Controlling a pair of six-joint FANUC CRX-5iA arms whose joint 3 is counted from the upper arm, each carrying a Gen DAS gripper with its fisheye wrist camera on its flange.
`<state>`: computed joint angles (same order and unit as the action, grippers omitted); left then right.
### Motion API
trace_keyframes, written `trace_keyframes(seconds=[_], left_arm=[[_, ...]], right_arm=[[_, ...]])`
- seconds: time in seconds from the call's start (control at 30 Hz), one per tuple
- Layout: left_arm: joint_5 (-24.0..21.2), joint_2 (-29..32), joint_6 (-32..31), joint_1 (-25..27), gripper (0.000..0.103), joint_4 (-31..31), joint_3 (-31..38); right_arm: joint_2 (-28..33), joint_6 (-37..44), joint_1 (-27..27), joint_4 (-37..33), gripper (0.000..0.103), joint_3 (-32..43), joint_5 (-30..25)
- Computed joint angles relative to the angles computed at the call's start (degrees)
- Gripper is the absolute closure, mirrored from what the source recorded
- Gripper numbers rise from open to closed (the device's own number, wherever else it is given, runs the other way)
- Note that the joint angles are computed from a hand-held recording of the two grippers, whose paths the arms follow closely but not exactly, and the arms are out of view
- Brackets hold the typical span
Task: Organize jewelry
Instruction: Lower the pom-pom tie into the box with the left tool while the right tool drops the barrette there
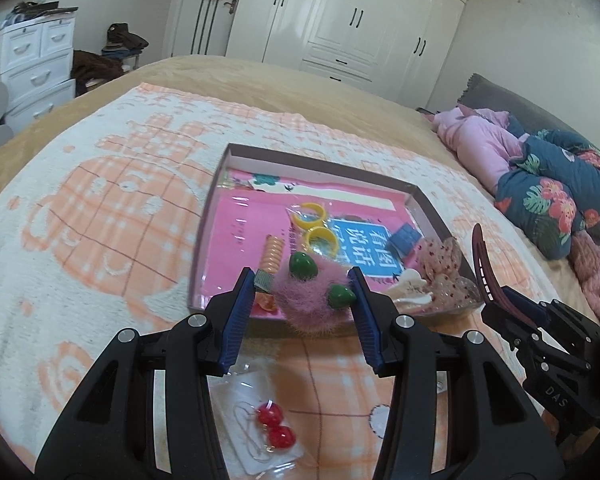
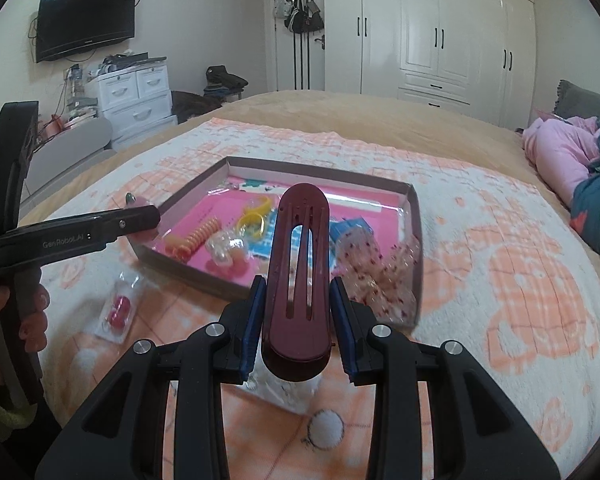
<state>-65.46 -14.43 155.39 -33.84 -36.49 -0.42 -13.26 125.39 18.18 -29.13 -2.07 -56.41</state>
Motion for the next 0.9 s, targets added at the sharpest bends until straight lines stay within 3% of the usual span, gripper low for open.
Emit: trace_keyframes(seconds=[0.4, 0.9], left_arm=[[-0.27, 0.46, -3.48, 2.31, 0.064, 0.05, 1.19], [2.31, 5.36, -9.32, 8.59, 0.064, 5.26, 3.21]], right_arm=[[2.76, -0.75, 3.18, 0.55, 0.072, 2.86, 0.68], [10.43, -3.57, 4.45, 3.6, 0.072, 8.42, 1.68]])
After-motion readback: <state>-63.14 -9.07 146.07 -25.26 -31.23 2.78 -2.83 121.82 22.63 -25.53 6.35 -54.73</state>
